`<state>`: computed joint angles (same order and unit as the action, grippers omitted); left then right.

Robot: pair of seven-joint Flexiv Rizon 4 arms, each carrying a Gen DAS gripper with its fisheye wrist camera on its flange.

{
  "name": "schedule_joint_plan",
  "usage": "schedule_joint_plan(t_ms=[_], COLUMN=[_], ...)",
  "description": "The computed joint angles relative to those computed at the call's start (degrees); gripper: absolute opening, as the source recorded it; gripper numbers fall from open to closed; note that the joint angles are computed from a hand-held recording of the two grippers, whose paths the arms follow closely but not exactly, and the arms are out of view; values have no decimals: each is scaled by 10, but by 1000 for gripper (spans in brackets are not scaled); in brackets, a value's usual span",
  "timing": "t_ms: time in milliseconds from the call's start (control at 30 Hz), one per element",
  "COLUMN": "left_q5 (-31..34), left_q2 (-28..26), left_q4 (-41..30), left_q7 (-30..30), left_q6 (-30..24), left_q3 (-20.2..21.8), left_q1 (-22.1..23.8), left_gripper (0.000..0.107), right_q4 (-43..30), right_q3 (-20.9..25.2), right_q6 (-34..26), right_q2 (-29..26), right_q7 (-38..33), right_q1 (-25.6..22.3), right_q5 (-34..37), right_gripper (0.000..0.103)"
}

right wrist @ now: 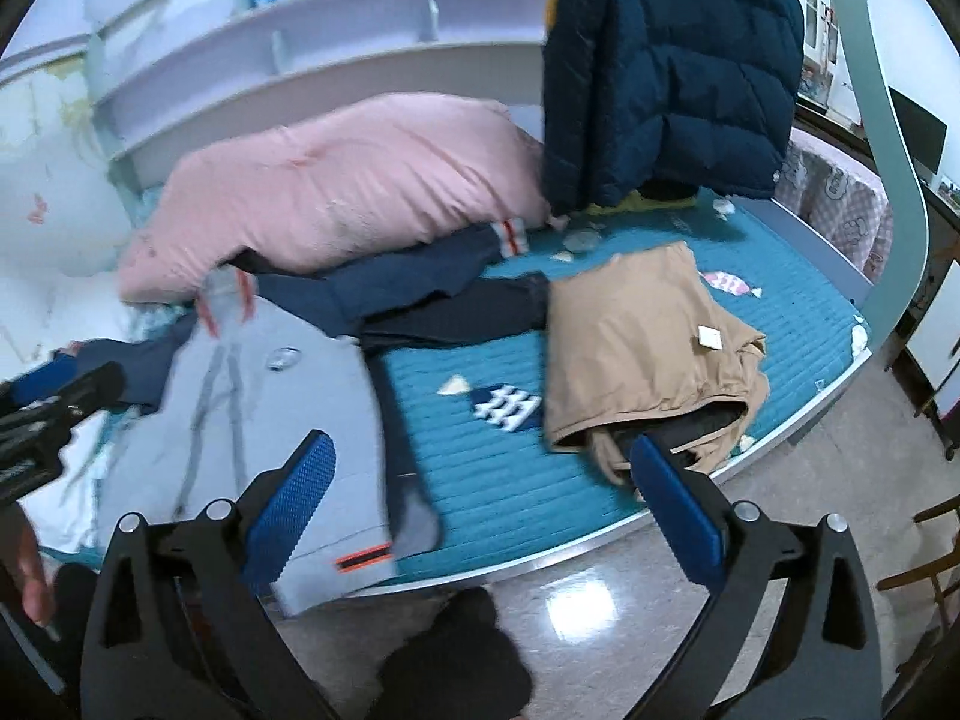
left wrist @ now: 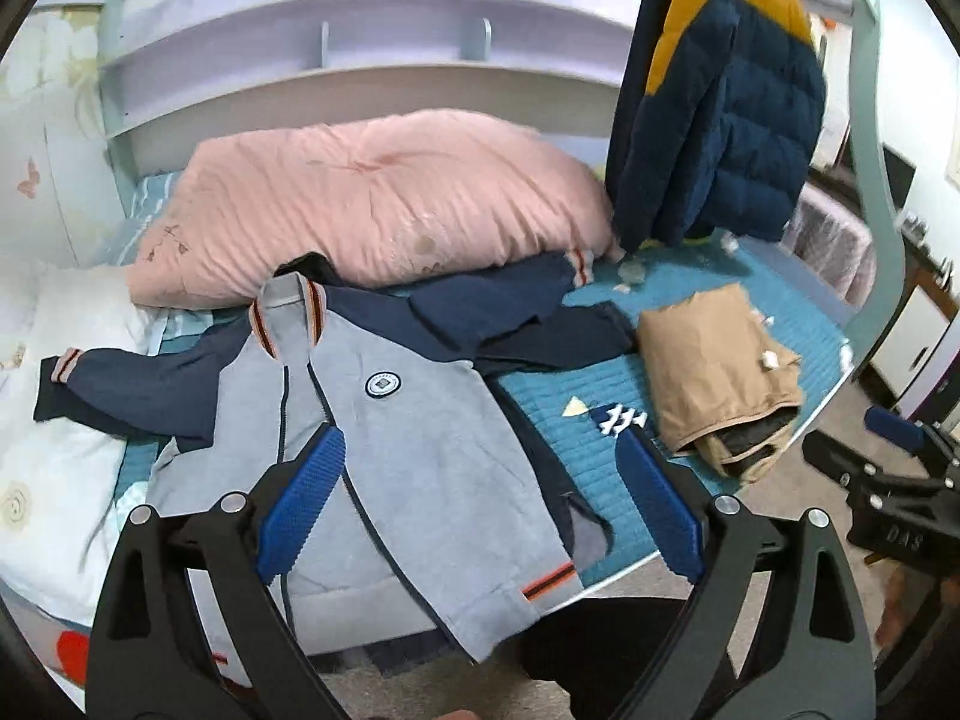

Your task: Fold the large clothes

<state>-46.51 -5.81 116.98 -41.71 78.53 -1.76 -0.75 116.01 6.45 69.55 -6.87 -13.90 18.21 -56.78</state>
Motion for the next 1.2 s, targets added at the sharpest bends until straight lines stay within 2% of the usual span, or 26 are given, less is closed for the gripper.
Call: schedule_joint_plan(t_ms=[100, 233, 300, 400, 600, 700, 867, 967, 1100, 1200], left_q5=[-23, -17, -20, 25, 71, 39, 28, 35, 63, 68], left_q2=[41, 87, 111, 141, 195, 215, 244, 252, 262, 266], left_q4=[31, 62, 80, 99, 123, 130, 144, 152, 155, 157], left_q7=[9, -2, -4, -41, -67, -37, -20, -18, -32, -33], left_q6=[2, 13, 39, 54, 53, 64, 95, 127, 132, 141], left_q3=[11, 38, 49, 66, 101, 127, 144, 153, 160, 175], left_q1=[-3, -17, -27, -28, -40, -81, -114, -133, -137, -156], left_gripper=[92, 95, 96, 98, 98, 98, 98, 98, 98, 98], right_q4=[10, 20, 21, 20, 20, 21, 24, 27, 30, 31], right_q3=[15, 37, 51, 66, 90, 96, 106, 108, 112, 115], right_q6=[-19, -36, -57, -74, -97, -96, -104, -103, -105, -108], right_q2=[27, 62, 78, 95, 121, 130, 147, 153, 159, 162], right_q7=[28, 77, 88, 92, 115, 127, 145, 153, 155, 159], right_q1=[13, 18, 21, 25, 31, 31, 30, 27, 26, 26], right_q5=[-24, -78, -90, -102, -136, -155, -178, -186, -186, -190], right_gripper=[95, 95, 95, 95, 95, 95, 95, 95, 95, 95])
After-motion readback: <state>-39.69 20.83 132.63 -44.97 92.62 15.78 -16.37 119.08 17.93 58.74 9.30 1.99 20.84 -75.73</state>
